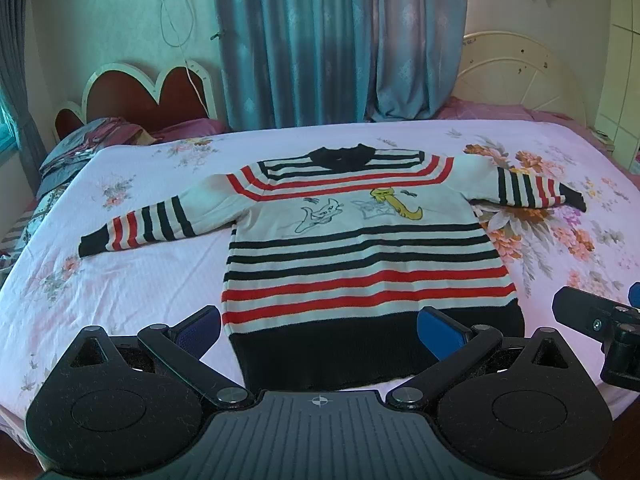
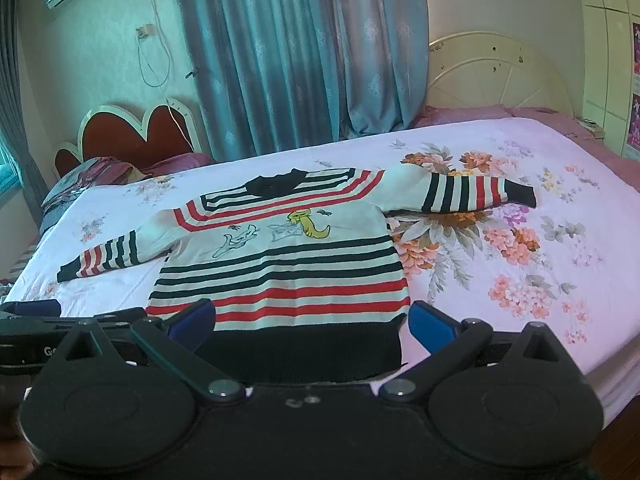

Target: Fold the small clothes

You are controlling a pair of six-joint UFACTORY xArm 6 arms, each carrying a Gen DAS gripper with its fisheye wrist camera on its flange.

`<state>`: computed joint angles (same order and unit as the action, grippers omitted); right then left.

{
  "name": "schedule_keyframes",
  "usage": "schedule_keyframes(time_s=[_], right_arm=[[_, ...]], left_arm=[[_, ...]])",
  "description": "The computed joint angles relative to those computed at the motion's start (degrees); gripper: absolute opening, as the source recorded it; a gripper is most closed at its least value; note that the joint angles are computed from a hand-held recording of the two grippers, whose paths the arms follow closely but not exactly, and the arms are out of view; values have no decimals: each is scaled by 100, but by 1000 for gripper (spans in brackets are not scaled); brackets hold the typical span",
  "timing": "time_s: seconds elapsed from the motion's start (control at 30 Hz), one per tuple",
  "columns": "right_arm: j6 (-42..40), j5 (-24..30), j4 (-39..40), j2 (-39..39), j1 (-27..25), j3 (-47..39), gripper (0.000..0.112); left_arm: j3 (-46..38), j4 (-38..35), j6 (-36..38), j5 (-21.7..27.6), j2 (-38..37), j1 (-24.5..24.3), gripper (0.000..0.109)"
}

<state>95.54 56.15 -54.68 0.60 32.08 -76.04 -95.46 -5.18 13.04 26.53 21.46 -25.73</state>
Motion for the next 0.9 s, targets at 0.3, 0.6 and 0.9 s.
schedule_keyframes(time_s=[0.3, 0.6, 0.9], right_arm=[[-34, 6, 30, 62, -8, -54, 102], [-63, -22, 43, 88, -40, -66, 102], [-63, -18, 46, 99, -42, -80, 102]], left_arm=[[-158, 4, 0, 59, 138, 34, 103], [-292, 1, -61, 69, 274, 74, 103], [-389, 47, -135, 103, 353, 73, 103]])
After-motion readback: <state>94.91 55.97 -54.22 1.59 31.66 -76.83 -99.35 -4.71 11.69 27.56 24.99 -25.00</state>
